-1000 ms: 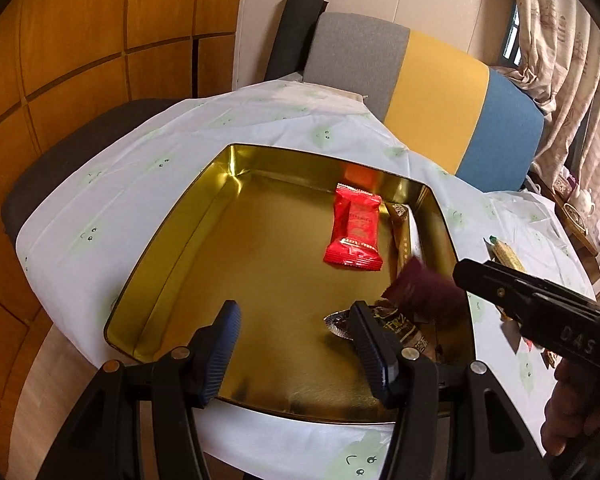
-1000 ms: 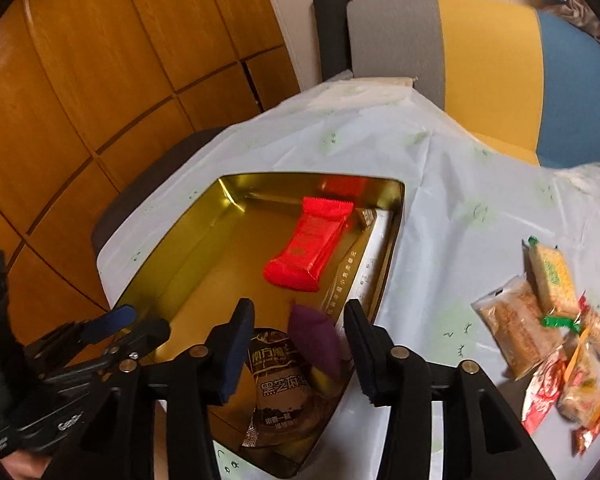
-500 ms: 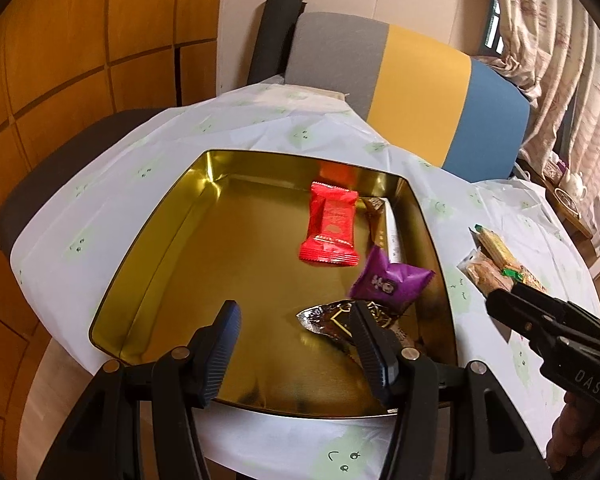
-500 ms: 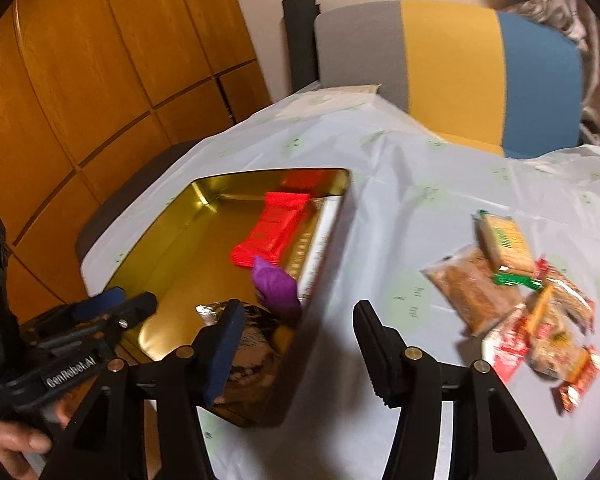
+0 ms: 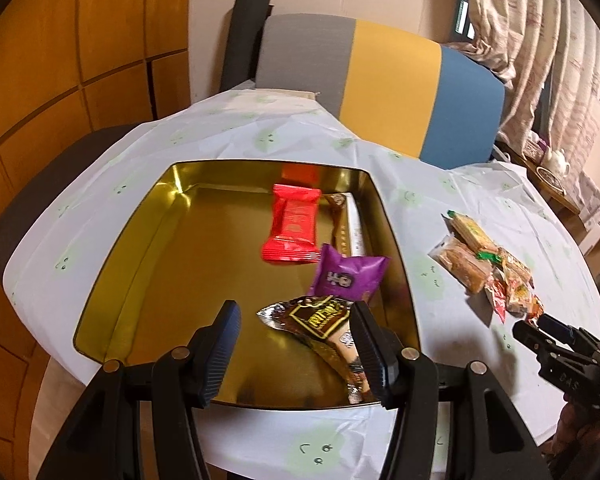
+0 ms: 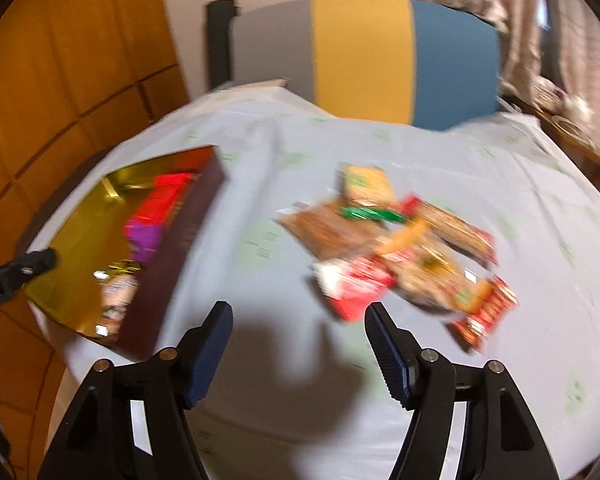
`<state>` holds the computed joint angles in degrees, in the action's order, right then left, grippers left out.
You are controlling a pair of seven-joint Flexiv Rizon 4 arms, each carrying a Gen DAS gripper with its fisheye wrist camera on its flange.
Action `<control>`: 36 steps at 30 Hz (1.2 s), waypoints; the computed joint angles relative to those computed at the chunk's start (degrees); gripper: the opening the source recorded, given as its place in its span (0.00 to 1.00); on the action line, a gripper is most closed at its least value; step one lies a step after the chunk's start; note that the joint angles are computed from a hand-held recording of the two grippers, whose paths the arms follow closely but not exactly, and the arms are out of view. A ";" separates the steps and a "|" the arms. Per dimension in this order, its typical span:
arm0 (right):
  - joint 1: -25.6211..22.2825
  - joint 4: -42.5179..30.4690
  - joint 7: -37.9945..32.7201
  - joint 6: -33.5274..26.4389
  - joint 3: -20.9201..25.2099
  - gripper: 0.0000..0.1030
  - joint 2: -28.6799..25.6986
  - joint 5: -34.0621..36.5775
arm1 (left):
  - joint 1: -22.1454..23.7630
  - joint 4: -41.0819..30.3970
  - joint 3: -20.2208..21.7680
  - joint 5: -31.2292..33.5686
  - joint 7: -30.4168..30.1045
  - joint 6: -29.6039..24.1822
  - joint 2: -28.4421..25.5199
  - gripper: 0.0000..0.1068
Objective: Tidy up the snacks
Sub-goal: 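Carry the purple packet into the gold tin and open the right tool, then grasp the red-white wafer packet with the left tool while the right tool approaches the snacks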
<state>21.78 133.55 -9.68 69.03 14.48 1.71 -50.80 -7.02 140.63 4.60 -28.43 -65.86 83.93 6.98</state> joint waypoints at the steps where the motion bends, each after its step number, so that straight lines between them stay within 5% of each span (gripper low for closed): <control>1: -0.20 0.60 0.16 -0.82 0.02 0.67 0.62 0.66 | -0.07 -0.12 -0.14 0.14 -0.01 -0.16 -0.04 0.54; 10: -4.35 6.69 2.66 -8.62 1.00 0.67 7.52 5.23 | -1.54 -1.11 -1.38 1.30 0.95 -1.21 -0.35 0.54; 21: -5.90 9.14 3.24 -10.72 1.81 0.67 9.97 7.42 | -2.54 -3.36 -3.34 5.96 -0.40 -3.65 -1.13 0.54; 30: -6.06 10.32 3.45 -11.67 2.19 0.67 11.03 8.91 | -5.35 -6.31 -4.86 0.47 4.41 -8.33 -3.05 0.54; 36: -6.54 11.37 3.49 -10.47 2.01 0.67 11.44 9.41 | -7.64 -9.48 -7.44 -2.59 12.67 -10.49 -6.45 0.49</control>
<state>15.23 144.92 -6.18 58.56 16.48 13.16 -41.39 -14.66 131.15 -2.84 -31.02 -53.19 73.44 0.52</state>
